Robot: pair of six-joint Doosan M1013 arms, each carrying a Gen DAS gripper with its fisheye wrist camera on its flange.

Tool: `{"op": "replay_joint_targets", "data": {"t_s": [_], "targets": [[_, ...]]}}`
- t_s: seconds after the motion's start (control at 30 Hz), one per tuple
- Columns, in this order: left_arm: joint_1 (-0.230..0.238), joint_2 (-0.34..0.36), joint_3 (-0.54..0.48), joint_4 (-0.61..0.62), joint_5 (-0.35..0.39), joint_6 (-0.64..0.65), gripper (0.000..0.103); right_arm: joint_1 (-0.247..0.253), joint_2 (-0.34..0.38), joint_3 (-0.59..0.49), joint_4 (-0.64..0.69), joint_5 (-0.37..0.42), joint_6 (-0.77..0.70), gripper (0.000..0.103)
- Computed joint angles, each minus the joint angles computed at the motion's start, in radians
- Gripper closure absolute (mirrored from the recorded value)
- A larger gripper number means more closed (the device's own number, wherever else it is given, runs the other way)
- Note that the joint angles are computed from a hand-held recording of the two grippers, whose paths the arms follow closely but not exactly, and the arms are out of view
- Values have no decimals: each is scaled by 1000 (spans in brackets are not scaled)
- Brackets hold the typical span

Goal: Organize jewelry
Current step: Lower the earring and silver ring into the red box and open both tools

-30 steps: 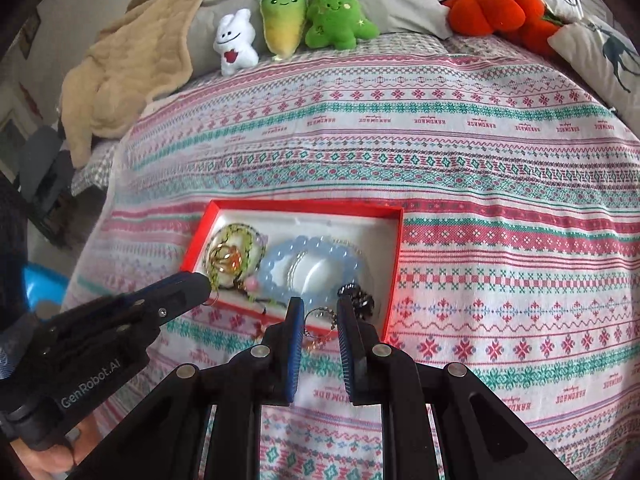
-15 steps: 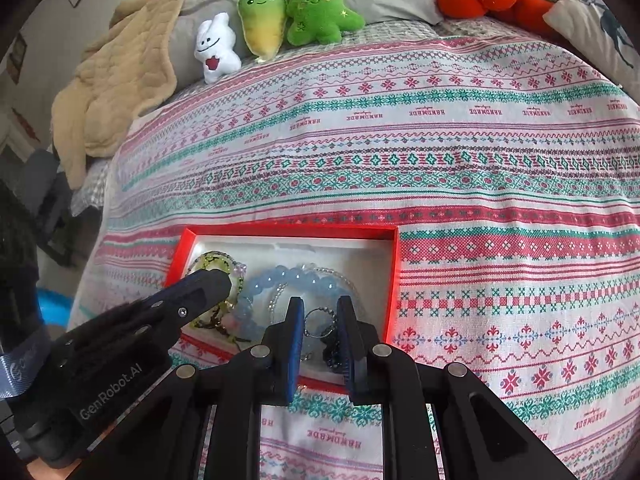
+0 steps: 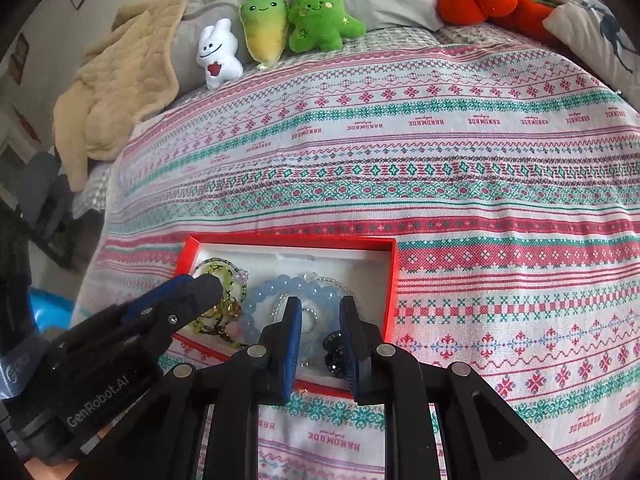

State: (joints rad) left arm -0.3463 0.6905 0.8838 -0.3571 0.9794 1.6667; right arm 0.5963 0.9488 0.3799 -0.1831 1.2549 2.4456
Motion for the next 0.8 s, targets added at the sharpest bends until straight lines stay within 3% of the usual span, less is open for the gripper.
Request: {"op": "replay_joint_targets", "data": {"t_s": [0.23, 0.3, 0.33, 0.6, 0.8], "targets": [[-1, -33, 39, 52, -18, -1, 44, 10, -36, 48, -18, -1, -12, 73], [-3, -44, 51, 75, -27, -1, 40, 14, -52, 74, -28, -8, -8, 47], [-3, -50, 58, 84, -30, -1, 37, 17, -63, 92, -36, -19, -2, 44], [-4, -79, 98, 118, -26, -6, 23, 33, -94, 132, -52, -15, -19, 42], [-6, -97, 126, 153, -6, -17, 21, 44, -99, 136, -53, 23, -35, 35]]}}
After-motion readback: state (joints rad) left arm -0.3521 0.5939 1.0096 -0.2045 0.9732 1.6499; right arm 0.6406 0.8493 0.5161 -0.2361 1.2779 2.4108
